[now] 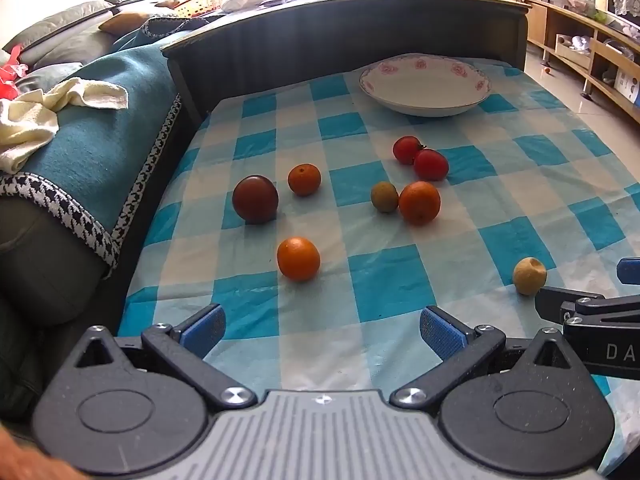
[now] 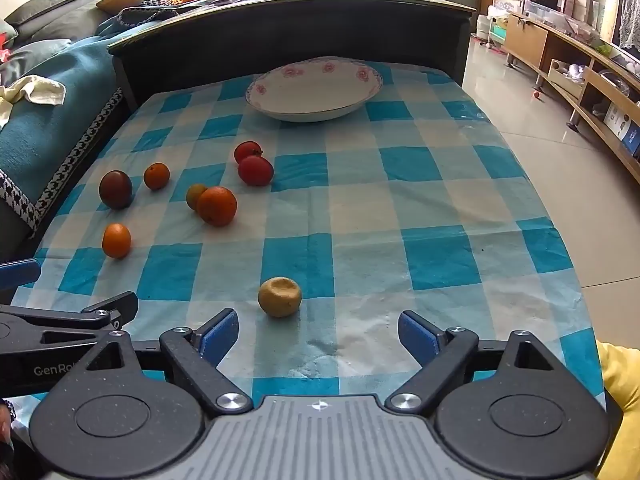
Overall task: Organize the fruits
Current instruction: 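Approach the orange with the left tool while the right tool approaches the yellow fruit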
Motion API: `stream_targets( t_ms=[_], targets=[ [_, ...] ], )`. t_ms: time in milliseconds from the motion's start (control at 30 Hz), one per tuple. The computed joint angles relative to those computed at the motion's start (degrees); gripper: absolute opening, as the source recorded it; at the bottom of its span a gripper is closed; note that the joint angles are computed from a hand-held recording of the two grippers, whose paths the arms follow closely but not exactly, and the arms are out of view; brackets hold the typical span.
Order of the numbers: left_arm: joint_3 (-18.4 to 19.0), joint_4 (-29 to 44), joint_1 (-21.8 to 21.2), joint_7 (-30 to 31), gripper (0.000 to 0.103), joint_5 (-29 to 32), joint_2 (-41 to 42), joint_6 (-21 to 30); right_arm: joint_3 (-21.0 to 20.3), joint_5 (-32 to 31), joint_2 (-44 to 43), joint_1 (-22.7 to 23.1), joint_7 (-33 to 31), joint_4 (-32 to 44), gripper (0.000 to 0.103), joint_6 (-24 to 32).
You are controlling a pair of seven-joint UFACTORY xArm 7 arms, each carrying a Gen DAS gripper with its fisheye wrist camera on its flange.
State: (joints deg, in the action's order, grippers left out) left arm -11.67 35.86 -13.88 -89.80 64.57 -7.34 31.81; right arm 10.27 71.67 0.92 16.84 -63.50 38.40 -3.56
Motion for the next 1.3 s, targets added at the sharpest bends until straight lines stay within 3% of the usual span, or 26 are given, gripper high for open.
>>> stream_targets(
  t_ms=[633, 700, 767, 900, 1167, 1300],
  targets=[
    [0.49, -1.02, 1.29, 1.01, 0.103, 0.3, -0.35, -2.55, 0.83, -14.13, 1.2, -1.92, 11.16, -0.45, 0.075, 1.99],
    [0.92, -1.88, 1.42, 3.71, 0.103, -1.93, -1.14, -3.2, 1.14, -15.23, 1.36, -2.19, 11.64, -0.43, 0.074, 2.03],
    [0.39, -2.51, 2.03, 2.2, 0.103, 0.39, -1.48, -3.14, 1.35, -16.66, 1.48, -2.42, 12.31, -0.52, 0.074, 2.1],
    [0.48, -3.55, 2.74, 2.27, 0.103, 2.66, -2.14, -3.24, 1.87, -17.65, 1.73, -3.08, 11.76, -0.57, 0.067, 2.6],
    [2.75, -4.97, 7.25, -5.49, 0.103, 11.43, -2.95, -13.0, 2.95, -13.49, 2.51, -3.95, 5.47, 0.72, 0.06, 5.09],
    [2.91, -2.78, 7.54, -6.25, 0.103, 13.63, -0.43, -12.34, 3.49, -10.95, 3.53, -3.9, 1.72, 1.56, 0.058, 4.02]
  ],
)
